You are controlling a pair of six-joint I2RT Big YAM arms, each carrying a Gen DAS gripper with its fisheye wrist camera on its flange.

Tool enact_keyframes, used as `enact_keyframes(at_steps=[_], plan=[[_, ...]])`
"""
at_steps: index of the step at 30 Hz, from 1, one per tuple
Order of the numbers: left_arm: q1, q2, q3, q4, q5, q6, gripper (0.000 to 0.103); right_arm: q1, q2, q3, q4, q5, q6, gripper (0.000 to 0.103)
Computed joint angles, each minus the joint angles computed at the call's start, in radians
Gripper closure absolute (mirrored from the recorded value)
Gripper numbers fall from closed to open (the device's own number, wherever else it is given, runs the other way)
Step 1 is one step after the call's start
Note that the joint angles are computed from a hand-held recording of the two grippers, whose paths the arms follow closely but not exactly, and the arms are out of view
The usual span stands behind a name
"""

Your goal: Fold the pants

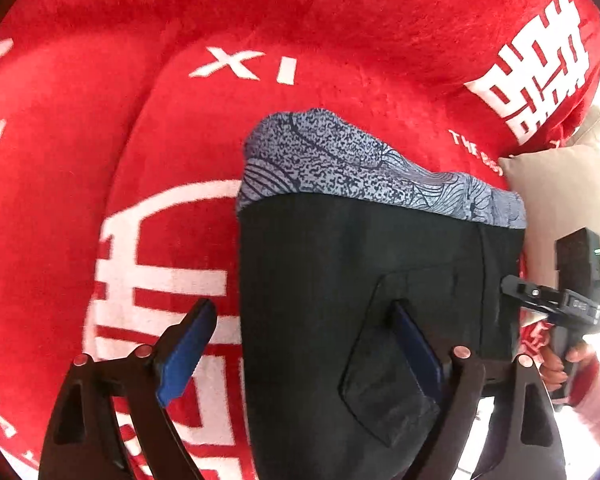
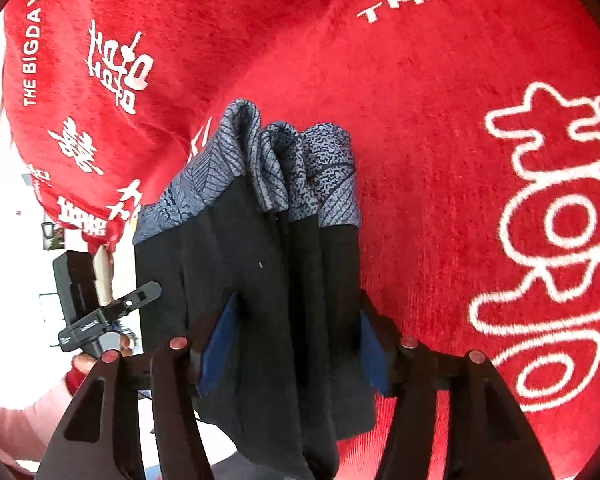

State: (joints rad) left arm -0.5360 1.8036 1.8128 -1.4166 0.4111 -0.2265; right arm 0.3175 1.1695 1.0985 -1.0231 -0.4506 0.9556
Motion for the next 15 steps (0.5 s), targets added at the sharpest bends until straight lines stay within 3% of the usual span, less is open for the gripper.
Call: enact_keyframes(at_steps=[4, 7, 10, 15], plan=[[-0.008, -0.014, 0.017, -0.031, -0.084, -0.019, 0.014, 0.032, 0.000, 0.052, -0.099, 0.081, 0.020, 0.034], [-0.018, -0.033, 0.023, -0.062, -0.164, -0.036, 0.014, 0.062, -0.020, 0.086, -0.183, 0.166, 0.054, 0.024], [-0.041, -0.052, 0.036, -0.112, -0.257, -0.040, 0.014, 0.108, -0.019, 0.146, -0.316, 0.281, 0.109, 0.020], [-0.074, -0.082, 0.052, -0.177, -0.329, -0.016, 0.014, 0.186, 0.024, 0.246, -0.521, 0.412, 0.188, 0.000]])
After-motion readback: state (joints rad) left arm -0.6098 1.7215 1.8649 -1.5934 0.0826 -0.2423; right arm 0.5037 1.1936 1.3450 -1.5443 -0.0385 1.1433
